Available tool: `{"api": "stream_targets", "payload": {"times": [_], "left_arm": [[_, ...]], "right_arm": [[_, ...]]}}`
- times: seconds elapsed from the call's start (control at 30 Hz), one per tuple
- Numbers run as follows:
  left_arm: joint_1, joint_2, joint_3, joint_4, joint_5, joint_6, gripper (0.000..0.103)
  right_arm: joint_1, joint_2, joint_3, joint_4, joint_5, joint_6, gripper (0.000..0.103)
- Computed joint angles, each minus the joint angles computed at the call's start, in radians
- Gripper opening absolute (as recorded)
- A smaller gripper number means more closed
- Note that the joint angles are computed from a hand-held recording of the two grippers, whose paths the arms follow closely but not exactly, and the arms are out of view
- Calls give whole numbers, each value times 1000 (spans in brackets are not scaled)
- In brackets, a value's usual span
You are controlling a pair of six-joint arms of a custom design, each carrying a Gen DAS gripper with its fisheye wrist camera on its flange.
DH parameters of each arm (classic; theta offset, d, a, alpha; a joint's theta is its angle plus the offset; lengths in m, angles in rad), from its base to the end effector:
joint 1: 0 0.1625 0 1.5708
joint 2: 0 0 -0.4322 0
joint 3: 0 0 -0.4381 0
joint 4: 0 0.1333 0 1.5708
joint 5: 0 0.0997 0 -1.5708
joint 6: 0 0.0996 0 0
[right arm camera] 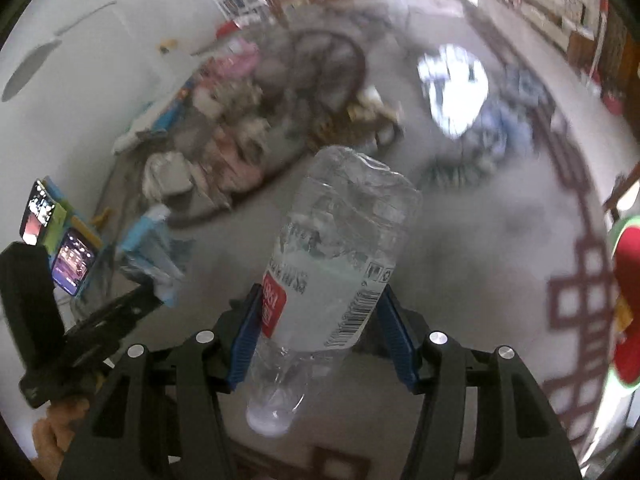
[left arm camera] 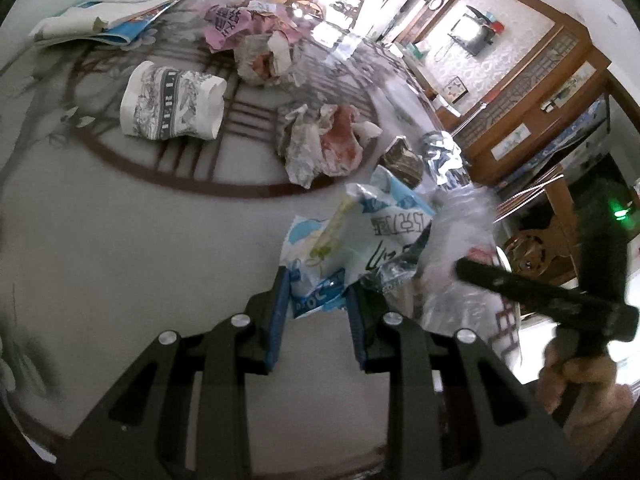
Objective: Collect trash
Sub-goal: 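Grasp the clear water bottle with the right tool while the left tool holds the snack bag, then carry both items to the red bin and open both tools to drop them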
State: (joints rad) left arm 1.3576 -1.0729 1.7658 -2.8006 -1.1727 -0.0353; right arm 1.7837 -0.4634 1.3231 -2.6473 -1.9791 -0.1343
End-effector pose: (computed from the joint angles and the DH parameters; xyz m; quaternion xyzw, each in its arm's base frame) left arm 0.0250 -0.6972 0.2345 0.0317 0.9461 -0.2816 0.1570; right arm 0.2585 -0.7519 -0.0441 0.1465 -0.9626 0.1138 0.1972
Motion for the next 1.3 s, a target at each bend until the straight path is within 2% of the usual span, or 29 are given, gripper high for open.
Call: {"api": "stream_targets", "payload": {"times": [0.1, 0.17, 0.3, 0.33, 0.4, 0.43, 0.53, 0.73, 0.87, 1.1, 1.3], "left_arm": [[-11, -6, 15, -7, 3, 1, 27], [-16, 1, 12, -21, 22, 15, 27], [-19, 3, 17, -26, 39, 7, 27], [-19, 2, 18, -26, 42, 8, 27], [-22, 1, 22, -33, 54, 16, 27], [-22, -1, 24, -40, 57, 20, 27], [-23, -10, 36, -61, 62, 23, 27], [-30, -16, 46, -85, 93, 49, 27], [-46, -19, 49, -87, 89, 65, 27], [-98, 17, 40, -84, -6, 71, 27], [-152, 72, -8, -68, -74, 76, 27]], "right_arm": [[-7, 6, -13, 35, 30, 24, 60], [3, 23, -30, 36, -2, 18, 77], [1, 44, -58, 76, 0, 10, 77], [2, 47, -56, 72, -8, 5, 76], [5, 45, -44, 36, -7, -17, 54], [9, 39, -33, 11, -10, -30, 53], [13, 20, 8, -72, -14, -59, 52], [-18, -92, 143, -257, 117, -9, 51], [-34, -173, 233, -364, 173, 1, 51], [-61, -299, 355, -486, 223, 7, 51], [-90, -372, 436, -571, 215, 14, 52]]}}
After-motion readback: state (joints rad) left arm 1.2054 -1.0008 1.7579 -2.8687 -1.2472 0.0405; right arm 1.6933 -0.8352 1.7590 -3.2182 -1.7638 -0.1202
